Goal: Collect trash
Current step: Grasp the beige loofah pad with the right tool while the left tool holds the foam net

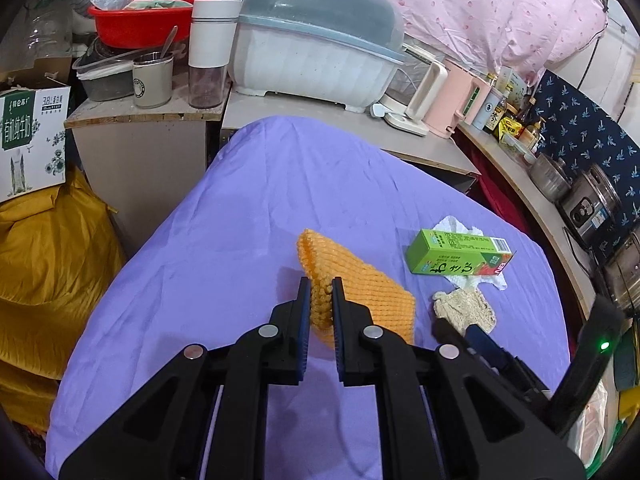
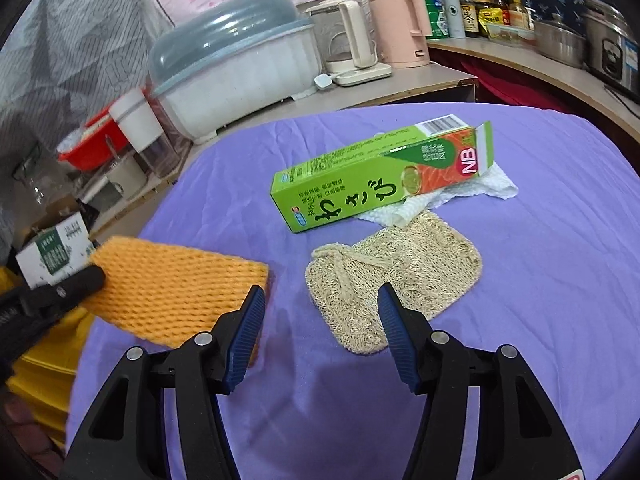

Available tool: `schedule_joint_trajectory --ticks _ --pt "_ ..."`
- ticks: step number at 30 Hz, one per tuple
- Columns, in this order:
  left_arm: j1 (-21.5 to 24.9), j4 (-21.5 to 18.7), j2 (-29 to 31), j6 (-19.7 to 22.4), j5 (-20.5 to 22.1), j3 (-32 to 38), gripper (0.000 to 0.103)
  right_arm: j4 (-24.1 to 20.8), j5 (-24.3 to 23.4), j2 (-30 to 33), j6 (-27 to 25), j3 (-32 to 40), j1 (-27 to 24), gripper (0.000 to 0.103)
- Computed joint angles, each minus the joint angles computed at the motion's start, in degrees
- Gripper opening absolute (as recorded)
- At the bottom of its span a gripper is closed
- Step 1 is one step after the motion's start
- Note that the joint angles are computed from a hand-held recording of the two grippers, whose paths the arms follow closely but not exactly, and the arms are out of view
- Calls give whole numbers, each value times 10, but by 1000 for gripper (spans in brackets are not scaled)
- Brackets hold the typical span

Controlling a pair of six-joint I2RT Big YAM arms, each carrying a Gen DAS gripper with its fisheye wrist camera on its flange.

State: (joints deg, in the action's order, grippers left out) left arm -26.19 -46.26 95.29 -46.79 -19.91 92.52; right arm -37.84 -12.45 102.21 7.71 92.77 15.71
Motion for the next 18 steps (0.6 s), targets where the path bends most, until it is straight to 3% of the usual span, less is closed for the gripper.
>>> schedule_joint_trajectory --ticks 6,11,18 --pt "7 -6 21 1 13 23 10 -21 44 13 -30 18 7 52" --pt "2 -3 27 9 20 32 10 -43 122 9 -118 17 21 38" --pt "-18 -3 23 13 26 32 10 -45 81 -20 -88 -14 -7 24"
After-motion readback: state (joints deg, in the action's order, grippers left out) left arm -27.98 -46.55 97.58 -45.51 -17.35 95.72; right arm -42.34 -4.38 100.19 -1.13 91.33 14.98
